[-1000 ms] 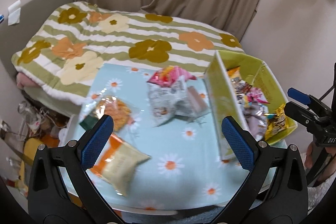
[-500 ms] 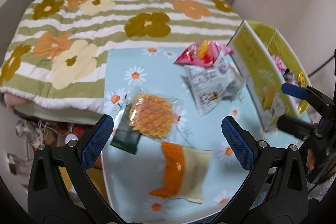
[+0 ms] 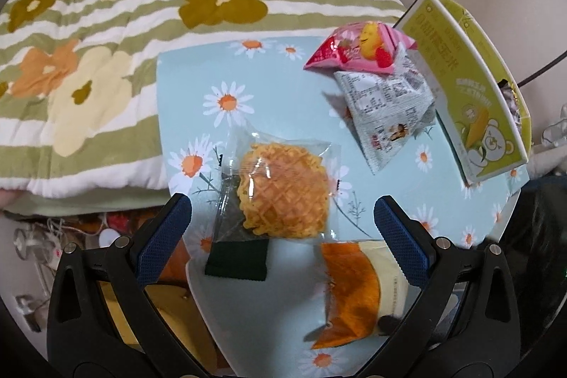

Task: Organize snacks
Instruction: 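Grasp the waffle pack with left tool while right grasps orange-cream bag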

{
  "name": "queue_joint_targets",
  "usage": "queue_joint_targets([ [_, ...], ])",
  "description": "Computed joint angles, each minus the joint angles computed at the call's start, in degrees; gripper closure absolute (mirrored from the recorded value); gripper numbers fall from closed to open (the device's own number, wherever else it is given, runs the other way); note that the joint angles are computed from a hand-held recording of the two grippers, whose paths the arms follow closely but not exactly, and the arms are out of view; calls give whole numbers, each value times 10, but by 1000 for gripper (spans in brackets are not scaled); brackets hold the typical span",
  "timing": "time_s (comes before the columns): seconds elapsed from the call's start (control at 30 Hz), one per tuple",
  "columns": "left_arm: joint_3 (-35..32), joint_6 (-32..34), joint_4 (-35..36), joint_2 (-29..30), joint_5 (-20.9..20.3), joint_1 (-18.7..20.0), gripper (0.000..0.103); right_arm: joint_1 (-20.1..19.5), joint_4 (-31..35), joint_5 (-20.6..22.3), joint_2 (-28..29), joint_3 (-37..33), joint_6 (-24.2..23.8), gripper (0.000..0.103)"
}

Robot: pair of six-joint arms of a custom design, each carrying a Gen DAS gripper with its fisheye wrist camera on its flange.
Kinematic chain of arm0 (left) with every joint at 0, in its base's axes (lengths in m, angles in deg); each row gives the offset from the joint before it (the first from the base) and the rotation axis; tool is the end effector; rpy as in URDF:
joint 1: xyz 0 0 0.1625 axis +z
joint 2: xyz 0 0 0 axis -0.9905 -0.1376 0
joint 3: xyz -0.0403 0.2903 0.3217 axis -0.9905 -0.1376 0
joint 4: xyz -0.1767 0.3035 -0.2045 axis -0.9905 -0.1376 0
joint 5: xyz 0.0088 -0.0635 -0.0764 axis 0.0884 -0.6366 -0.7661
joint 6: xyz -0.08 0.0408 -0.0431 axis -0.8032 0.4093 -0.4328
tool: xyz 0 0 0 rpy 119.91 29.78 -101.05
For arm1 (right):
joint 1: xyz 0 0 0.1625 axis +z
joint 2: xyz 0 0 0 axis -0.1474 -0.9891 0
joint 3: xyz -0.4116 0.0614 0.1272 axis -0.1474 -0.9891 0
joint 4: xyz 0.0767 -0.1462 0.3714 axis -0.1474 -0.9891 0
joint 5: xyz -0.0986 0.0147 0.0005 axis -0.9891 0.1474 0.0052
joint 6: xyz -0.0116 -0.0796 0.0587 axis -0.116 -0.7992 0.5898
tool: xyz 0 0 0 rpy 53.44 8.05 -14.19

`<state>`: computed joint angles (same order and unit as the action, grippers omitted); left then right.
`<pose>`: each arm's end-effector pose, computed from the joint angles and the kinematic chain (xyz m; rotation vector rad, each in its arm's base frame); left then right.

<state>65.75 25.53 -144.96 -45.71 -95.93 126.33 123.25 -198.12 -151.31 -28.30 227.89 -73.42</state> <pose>-0.0820 -0.3484 0.2048 0.1732 2.5682 -0.4904 0.2380 -0.2990 -0.0029 0.4257 -2.6766 0.1387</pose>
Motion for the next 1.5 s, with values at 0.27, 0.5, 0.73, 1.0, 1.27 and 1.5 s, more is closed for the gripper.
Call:
queue_joint_targets([
  [0.27,3,20,-39,10,-17,33,1,8,-8,-40,55,-23,50,0],
  [0.5,-3,36,-56,42,-20,39,1,2,-3,-43,71,-29,24,17],
  [0.73,-18,49,-71,92,-29,54,1,-11,7,-35,53,-27,11,34],
  [1.0,-35,44,-53,142,4,45,1,-39,-4,-57,11,-3,-1,36],
  [1.27,-56,23,26,202,68,28,1,-75,-24,-65,-22,15,-15,36],
  [1.5,-60,29,30,216,77,32,1,-76,-30,-50,-26,25,-23,36],
])
